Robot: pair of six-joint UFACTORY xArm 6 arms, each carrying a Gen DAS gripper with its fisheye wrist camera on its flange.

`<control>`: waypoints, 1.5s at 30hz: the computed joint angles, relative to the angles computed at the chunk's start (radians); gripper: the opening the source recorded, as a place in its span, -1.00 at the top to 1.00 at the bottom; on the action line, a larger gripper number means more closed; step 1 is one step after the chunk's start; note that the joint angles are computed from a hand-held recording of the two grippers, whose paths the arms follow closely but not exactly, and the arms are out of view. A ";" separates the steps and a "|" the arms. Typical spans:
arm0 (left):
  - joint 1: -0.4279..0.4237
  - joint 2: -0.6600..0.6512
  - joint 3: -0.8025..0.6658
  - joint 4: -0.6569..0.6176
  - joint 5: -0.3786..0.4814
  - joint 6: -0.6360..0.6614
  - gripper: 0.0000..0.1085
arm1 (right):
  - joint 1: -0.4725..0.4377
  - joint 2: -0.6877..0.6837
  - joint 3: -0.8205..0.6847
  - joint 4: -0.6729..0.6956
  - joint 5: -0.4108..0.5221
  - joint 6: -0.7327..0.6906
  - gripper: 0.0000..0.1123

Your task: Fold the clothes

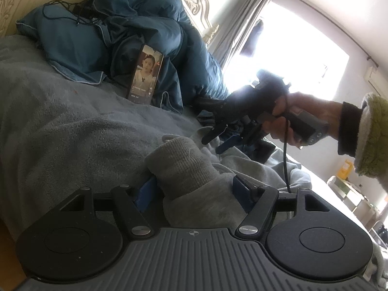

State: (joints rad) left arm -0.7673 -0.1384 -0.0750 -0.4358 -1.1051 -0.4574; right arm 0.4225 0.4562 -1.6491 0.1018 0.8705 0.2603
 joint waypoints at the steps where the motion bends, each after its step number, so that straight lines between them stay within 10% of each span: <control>1: 0.001 0.000 -0.001 0.002 0.002 -0.001 -0.30 | 0.000 0.008 -0.008 0.001 -0.001 -0.008 0.30; 11: -0.044 -0.006 -0.032 -0.063 0.055 0.057 -0.34 | 0.022 0.007 0.048 -0.083 -0.113 0.048 0.33; 15: -0.061 -0.013 -0.035 -0.095 0.070 0.074 -0.34 | 0.027 -0.062 0.160 -0.148 -0.240 0.057 0.90; 26: -0.003 0.007 -0.053 -0.059 0.108 0.018 -0.34 | 0.012 -0.164 0.293 -0.220 -0.513 0.033 0.88; 39: 0.068 0.003 -0.082 0.010 0.199 -0.019 -0.26 | 0.011 -0.004 0.191 -0.106 -0.622 -0.091 0.89; 45: 0.123 -0.054 -0.070 0.093 0.272 -0.090 -0.27 | 0.017 0.104 0.155 -0.328 -0.669 0.056 0.99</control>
